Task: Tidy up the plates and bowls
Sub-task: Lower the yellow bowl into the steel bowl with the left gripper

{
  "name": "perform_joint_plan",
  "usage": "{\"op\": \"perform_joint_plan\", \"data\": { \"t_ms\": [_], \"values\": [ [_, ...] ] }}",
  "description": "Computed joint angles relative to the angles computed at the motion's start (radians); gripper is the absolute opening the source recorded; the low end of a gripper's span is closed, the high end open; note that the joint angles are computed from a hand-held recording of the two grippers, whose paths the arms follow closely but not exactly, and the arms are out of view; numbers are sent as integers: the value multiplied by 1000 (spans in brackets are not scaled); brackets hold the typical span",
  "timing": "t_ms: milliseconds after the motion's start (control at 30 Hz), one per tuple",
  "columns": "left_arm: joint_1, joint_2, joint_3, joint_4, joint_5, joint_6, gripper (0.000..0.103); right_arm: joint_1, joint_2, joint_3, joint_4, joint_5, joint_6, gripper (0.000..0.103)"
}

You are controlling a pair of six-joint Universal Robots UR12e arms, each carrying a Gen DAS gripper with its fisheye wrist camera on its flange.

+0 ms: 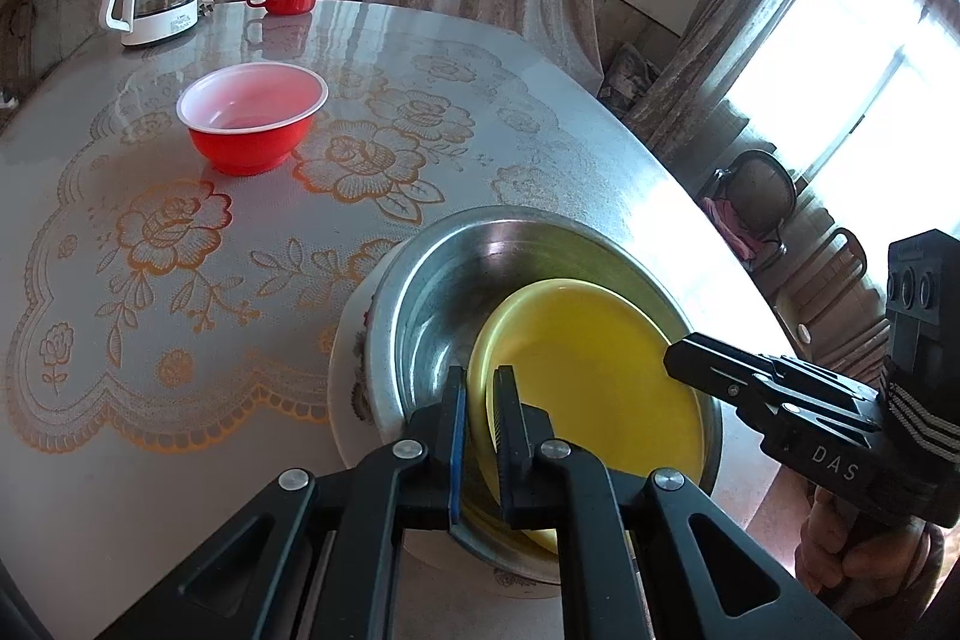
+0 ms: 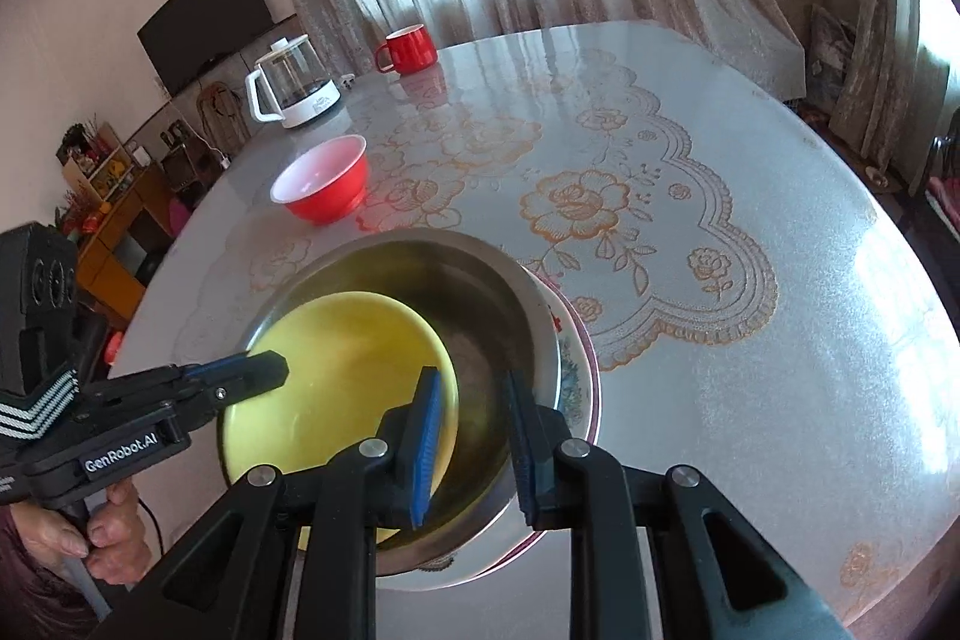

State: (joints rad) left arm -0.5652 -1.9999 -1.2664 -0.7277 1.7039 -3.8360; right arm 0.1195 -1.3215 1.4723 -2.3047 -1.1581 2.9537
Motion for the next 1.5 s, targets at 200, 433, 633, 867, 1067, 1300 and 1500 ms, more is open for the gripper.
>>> {"op": "perform_joint_plan", "data": {
  "t_ms": [200, 433, 633, 867, 1067, 1300, 1500],
  "values": [
    [-14, -19, 27, -28, 57, 13, 10, 9, -1, 10, -7, 0, -24, 20],
    [-24, -26, 34, -29, 125, 32, 10, 27, 2, 23, -64, -65, -43, 19],
    [-31, -24, 29, -23, 153, 34, 10, 29, 7, 24, -89, -66, -9, 20],
    [-39, -16, 20, -25, 183, 34, 11, 17, -6, 43, -81, -14, -41, 20],
    [-45, -3, 1, -8, 184, 28, 11, 28, -8, 50, -82, -30, -50, 21],
    [-52, 8, -12, 10, 205, 22, 11, 21, -10, 53, -80, -8, -37, 21],
    [-52, 17, -26, 20, 210, 10, 11, 18, -13, 54, -76, 6, -20, 21]
  ]
}}
